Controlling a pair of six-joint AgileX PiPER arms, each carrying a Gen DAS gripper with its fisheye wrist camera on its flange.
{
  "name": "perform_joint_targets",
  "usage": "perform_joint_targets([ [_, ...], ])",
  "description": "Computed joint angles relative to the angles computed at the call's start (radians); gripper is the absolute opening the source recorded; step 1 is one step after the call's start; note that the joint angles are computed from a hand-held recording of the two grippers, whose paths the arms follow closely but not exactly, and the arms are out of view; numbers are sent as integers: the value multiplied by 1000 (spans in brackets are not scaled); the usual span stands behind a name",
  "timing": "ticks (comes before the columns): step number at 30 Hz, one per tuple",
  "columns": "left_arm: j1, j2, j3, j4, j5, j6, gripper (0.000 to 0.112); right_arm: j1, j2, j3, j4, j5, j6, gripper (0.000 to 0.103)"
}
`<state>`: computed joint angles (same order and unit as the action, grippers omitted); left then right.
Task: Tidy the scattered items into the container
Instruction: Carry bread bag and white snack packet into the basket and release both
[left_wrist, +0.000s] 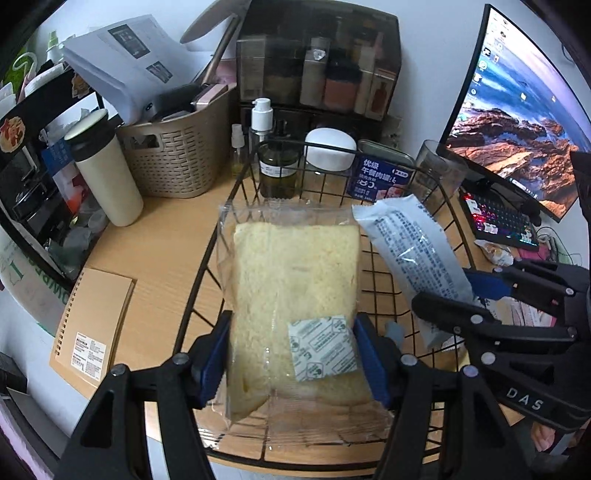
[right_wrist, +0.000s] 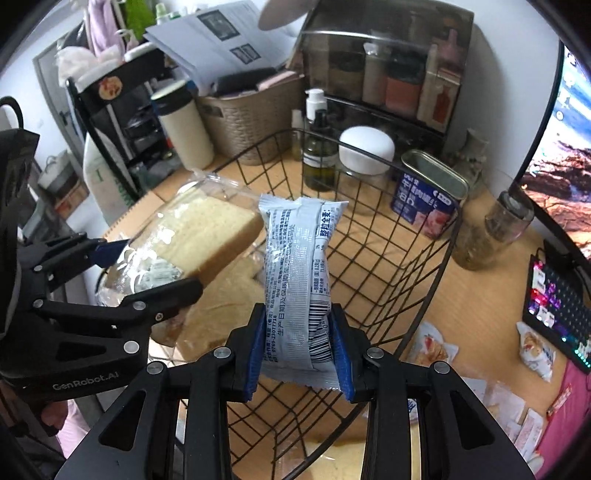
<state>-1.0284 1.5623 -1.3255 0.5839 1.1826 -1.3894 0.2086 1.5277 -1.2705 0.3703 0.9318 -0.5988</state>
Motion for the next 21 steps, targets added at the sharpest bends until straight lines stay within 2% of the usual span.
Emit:
perform_joint_targets([
  [8,15,12,-2,-32,-21,23,71,-1,10,-5,-13,0,10,38],
  [21,-8,27,-48,-9,28,32,74,-32,-26,3,7,11,-7,39],
])
